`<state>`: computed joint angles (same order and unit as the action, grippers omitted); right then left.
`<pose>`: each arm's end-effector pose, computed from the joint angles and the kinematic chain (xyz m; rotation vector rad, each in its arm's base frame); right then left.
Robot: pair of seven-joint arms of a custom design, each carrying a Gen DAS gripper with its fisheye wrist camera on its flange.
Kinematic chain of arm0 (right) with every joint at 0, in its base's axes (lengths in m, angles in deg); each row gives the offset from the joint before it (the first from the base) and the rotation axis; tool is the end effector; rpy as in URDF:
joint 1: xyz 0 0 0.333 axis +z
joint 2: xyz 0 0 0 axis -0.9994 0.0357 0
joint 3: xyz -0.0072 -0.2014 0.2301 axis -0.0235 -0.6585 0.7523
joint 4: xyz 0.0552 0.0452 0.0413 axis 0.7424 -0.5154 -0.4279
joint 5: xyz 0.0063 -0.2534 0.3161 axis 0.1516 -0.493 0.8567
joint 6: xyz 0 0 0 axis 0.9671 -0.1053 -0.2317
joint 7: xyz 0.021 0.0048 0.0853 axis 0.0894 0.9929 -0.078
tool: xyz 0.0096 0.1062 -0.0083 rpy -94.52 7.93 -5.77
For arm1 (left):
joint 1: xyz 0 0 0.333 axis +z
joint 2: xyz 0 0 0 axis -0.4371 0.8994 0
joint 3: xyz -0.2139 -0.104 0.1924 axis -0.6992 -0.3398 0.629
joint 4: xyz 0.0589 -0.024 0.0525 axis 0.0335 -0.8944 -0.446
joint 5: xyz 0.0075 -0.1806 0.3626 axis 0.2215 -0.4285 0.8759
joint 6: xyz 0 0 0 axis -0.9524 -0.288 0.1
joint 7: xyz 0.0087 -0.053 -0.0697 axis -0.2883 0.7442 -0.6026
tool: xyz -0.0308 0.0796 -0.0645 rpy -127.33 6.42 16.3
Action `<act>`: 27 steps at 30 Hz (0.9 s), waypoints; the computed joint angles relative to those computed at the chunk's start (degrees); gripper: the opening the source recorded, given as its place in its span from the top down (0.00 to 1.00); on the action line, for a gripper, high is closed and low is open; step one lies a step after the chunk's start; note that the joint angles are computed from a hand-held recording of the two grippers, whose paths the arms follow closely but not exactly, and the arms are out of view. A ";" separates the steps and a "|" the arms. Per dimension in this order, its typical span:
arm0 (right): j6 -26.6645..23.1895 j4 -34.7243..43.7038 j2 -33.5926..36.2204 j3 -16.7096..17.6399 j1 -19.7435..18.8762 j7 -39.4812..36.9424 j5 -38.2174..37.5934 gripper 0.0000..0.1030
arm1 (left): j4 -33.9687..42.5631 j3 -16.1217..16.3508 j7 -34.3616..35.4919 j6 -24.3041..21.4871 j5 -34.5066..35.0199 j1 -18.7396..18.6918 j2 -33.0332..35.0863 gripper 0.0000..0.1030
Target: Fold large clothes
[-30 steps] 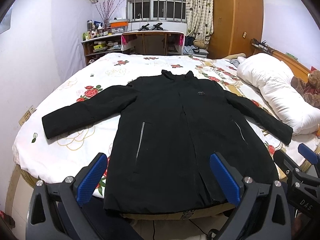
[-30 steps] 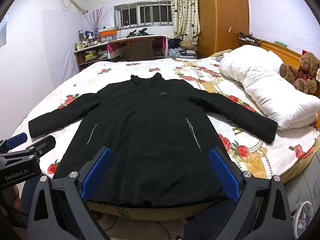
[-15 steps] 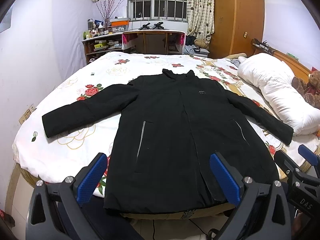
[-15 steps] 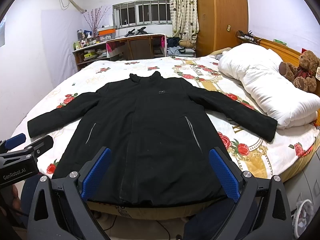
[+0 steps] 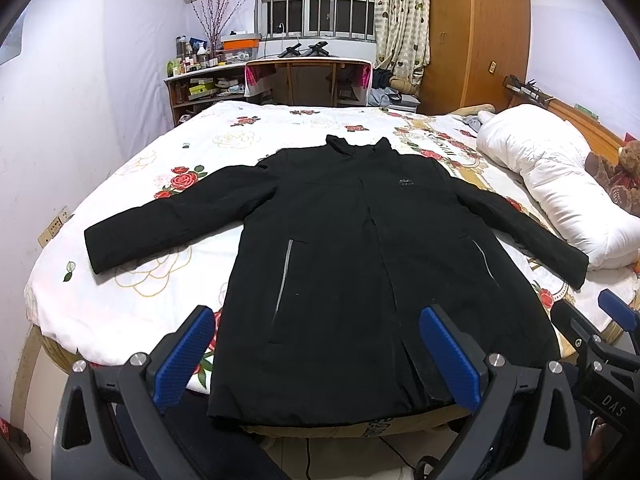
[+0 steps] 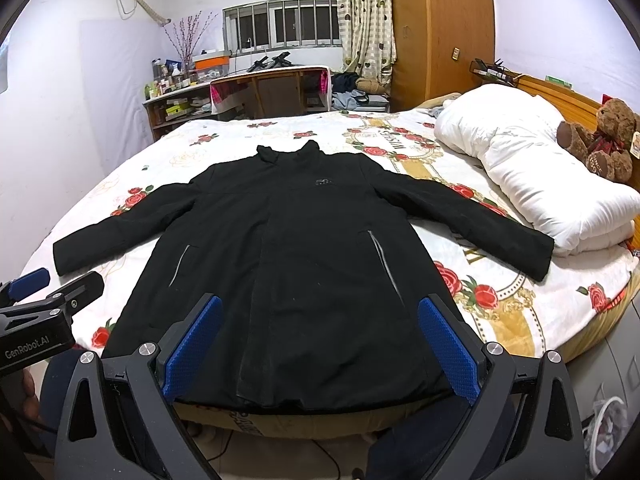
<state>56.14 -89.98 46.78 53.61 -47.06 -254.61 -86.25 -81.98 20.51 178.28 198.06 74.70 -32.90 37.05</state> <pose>0.4076 0.4634 0.4914 -1.3507 2.0521 -0.9662 0.4817 -0.1883 0.4793 -1.4894 2.0184 -0.9178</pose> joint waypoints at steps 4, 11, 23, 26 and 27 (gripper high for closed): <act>0.03 -0.03 -0.01 0.00 0.00 0.01 -0.01 0.05 | -0.01 -0.09 -0.18 -0.14 0.23 0.16 0.00 0.00; 0.23 -0.28 -0.15 -0.05 -0.09 -0.01 0.07 0.05 | 0.33 -0.46 -0.87 -0.24 1.23 0.63 0.39 0.00; 0.27 -0.40 -0.17 -0.03 -0.19 -0.07 0.27 0.05 | 0.64 -0.16 -1.18 -0.43 1.97 0.63 0.81 0.00; 0.46 -0.49 -0.13 -0.07 -0.29 -0.12 0.41 0.05 | 1.00 1.01 0.31 -0.90 0.62 -0.45 1.21 0.00; 0.84 -0.37 0.02 -0.14 -0.43 -0.53 0.61 0.05 | 1.20 1.73 1.27 -1.07 -0.37 -1.03 1.36 0.00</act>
<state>56.98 -90.35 46.81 53.47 -47.48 -255.13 -85.64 -80.77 22.24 179.55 196.99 74.33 -33.93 38.41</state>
